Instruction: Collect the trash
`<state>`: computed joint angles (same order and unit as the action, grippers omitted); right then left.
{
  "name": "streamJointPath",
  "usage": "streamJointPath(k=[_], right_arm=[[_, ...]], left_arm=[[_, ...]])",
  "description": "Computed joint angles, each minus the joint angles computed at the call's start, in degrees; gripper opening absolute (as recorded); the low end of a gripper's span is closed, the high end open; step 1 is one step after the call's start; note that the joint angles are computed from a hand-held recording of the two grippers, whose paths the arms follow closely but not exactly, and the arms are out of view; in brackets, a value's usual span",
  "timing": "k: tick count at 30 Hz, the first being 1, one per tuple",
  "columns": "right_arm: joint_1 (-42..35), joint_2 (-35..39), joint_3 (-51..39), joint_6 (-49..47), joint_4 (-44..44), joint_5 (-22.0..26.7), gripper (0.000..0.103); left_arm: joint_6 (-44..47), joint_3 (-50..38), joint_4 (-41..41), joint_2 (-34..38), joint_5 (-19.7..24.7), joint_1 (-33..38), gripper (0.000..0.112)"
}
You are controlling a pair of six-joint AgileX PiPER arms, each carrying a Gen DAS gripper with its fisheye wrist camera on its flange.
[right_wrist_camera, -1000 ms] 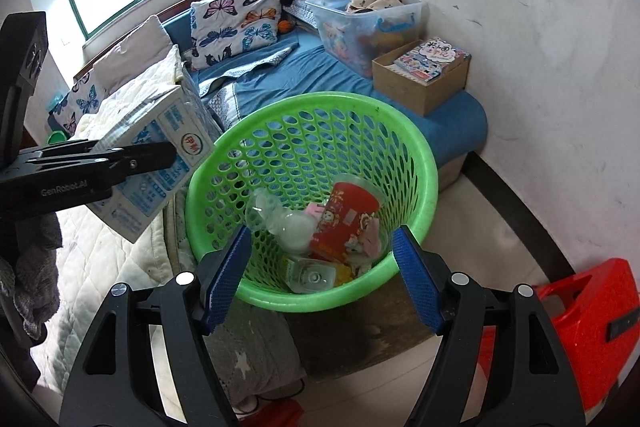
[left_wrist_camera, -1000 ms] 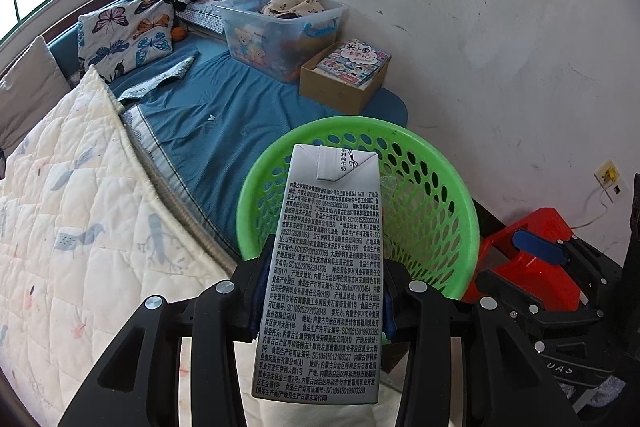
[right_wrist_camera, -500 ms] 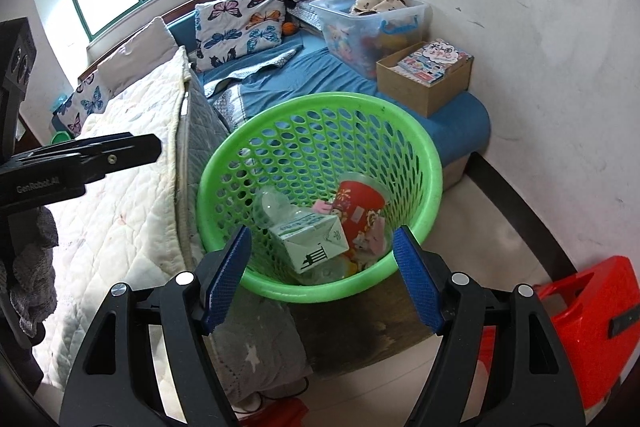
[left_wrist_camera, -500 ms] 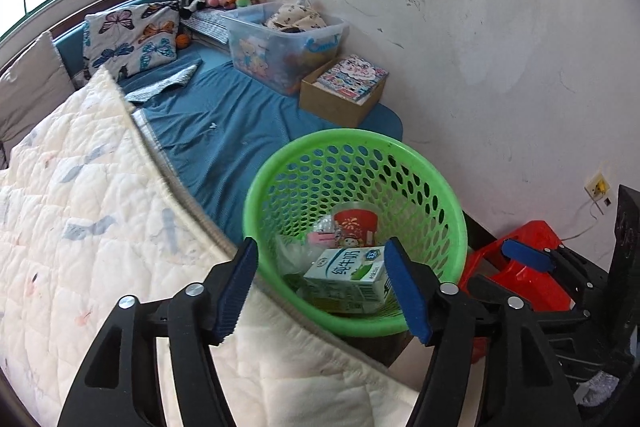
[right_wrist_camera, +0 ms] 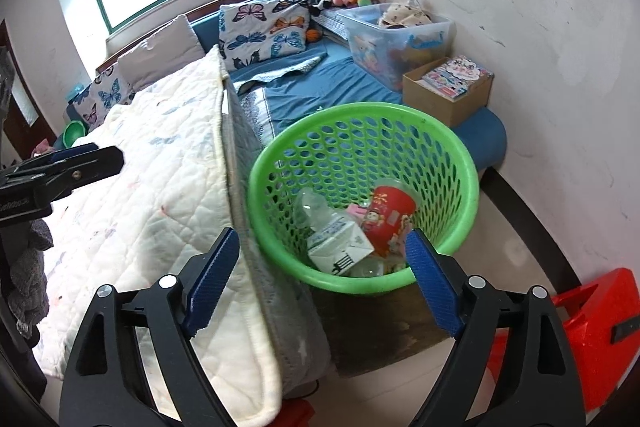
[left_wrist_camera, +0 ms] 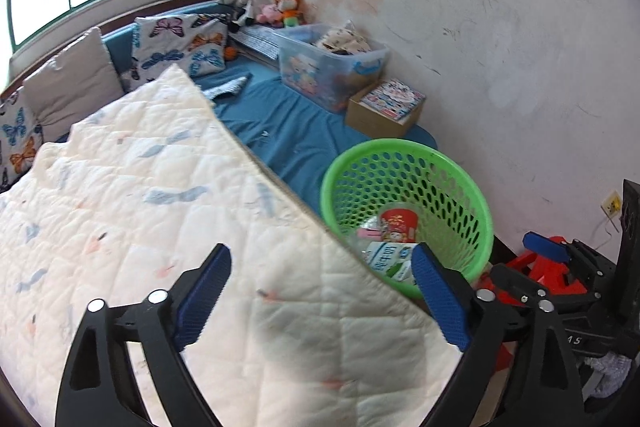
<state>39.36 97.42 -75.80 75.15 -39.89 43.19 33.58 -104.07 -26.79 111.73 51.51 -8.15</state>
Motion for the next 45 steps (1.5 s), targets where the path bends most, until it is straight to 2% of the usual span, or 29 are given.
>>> streamJointPath(k=[2, 4, 6, 12, 15, 22, 32, 45], right_arm=[[1.1, 0.7, -1.5, -0.2, 0.2, 1.1, 0.085], [2.1, 1.8, -3.5, -0.9, 0.4, 3.1, 0.092], [3.5, 2.9, -5.6, -0.9, -0.5, 5.1, 0.092], [6.3, 5.9, -10.7, -2.0, -0.1, 7.8, 0.099], [7.4, 7.5, -13.2, -2.9, 0.4, 8.8, 0.099], [9.3, 11.1, -18.2, -4.1, 1.0, 11.9, 0.099], [13.4, 13.8, -23.4, -0.4, -2.8, 15.3, 0.099], [16.8, 16.8, -29.5, -2.2, -4.2, 18.2, 0.099]], left_arm=[[0.9, 2.4, -0.8, -1.7, -1.1, 1.2, 0.092], [2.4, 5.4, -1.8, -3.7, -2.4, 2.8, 0.093], [3.5, 8.0, -2.6, -5.5, -3.4, 4.3, 0.093], [6.0, 12.4, -5.2, -8.5, -4.2, 9.4, 0.094], [7.8, 15.3, -6.2, -10.3, -5.6, 12.0, 0.095], [11.7, 19.3, -10.0, -13.1, -5.2, 18.4, 0.096], [17.8, 26.8, -12.5, -18.6, -8.8, 23.3, 0.096], [21.9, 30.7, -16.7, -21.3, -8.5, 29.0, 0.096]])
